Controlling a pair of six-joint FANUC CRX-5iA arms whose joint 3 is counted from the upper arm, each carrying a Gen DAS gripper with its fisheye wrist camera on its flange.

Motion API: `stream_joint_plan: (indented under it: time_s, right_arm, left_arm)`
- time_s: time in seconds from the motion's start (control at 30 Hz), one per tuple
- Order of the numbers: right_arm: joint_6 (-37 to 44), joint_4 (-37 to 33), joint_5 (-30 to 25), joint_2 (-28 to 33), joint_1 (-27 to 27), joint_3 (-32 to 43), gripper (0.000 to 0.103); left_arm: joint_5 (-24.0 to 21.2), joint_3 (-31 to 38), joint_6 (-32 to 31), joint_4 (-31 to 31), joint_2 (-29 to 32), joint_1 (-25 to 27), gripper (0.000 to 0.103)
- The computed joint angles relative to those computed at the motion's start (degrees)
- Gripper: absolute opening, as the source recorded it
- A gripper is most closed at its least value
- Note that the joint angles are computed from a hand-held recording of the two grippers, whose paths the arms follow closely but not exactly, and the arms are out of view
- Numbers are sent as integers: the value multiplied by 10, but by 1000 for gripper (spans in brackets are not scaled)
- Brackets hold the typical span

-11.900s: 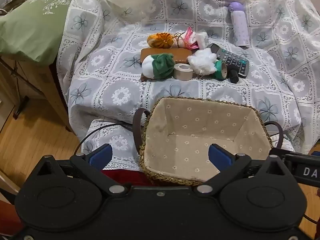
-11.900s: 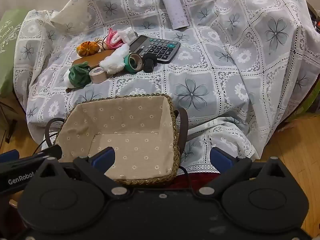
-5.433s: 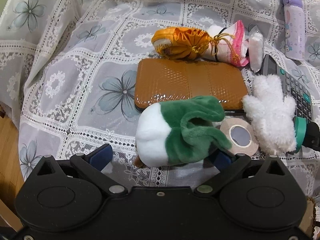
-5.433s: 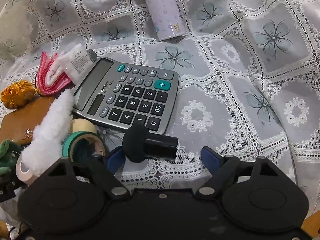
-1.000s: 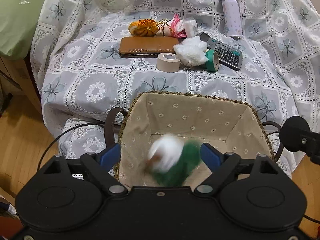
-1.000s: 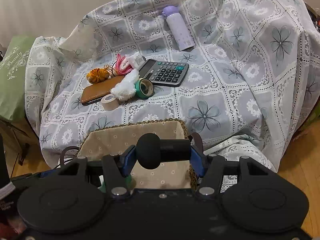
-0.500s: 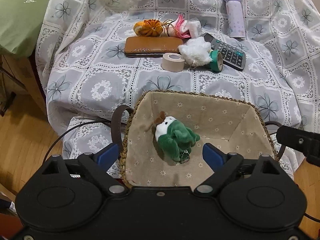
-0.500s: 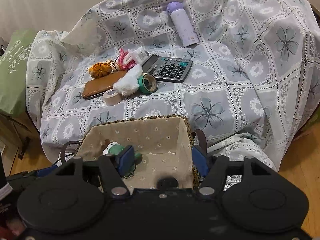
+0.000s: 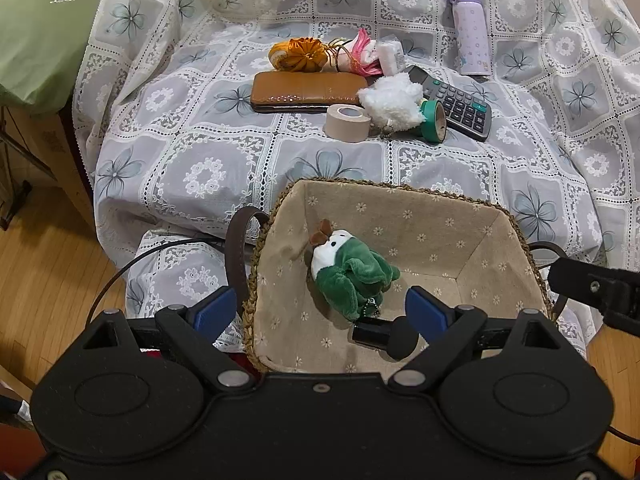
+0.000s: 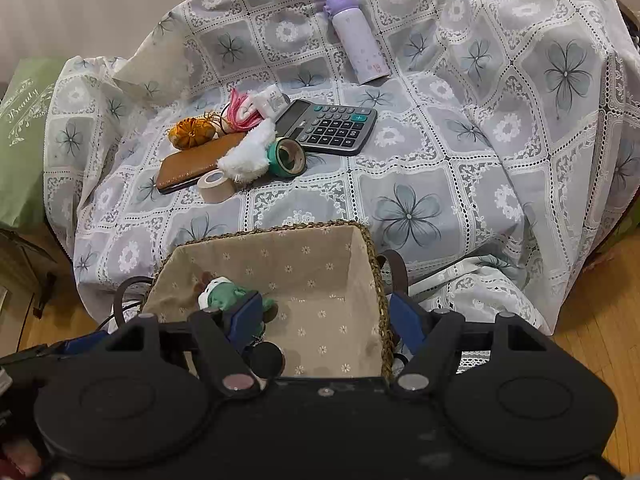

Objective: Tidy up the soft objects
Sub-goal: 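Withdraw the left tool from the basket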

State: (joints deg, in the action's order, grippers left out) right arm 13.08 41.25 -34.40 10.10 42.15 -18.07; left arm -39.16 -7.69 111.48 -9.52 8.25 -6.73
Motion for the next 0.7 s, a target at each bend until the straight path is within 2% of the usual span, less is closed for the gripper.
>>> stream_joint_plan:
  time_s: [0.7]
  right_arm:
    - [17,-23,-7,2,-1,8,74]
  left_arm:
    - [1,-1,-3,2,-1,1,88]
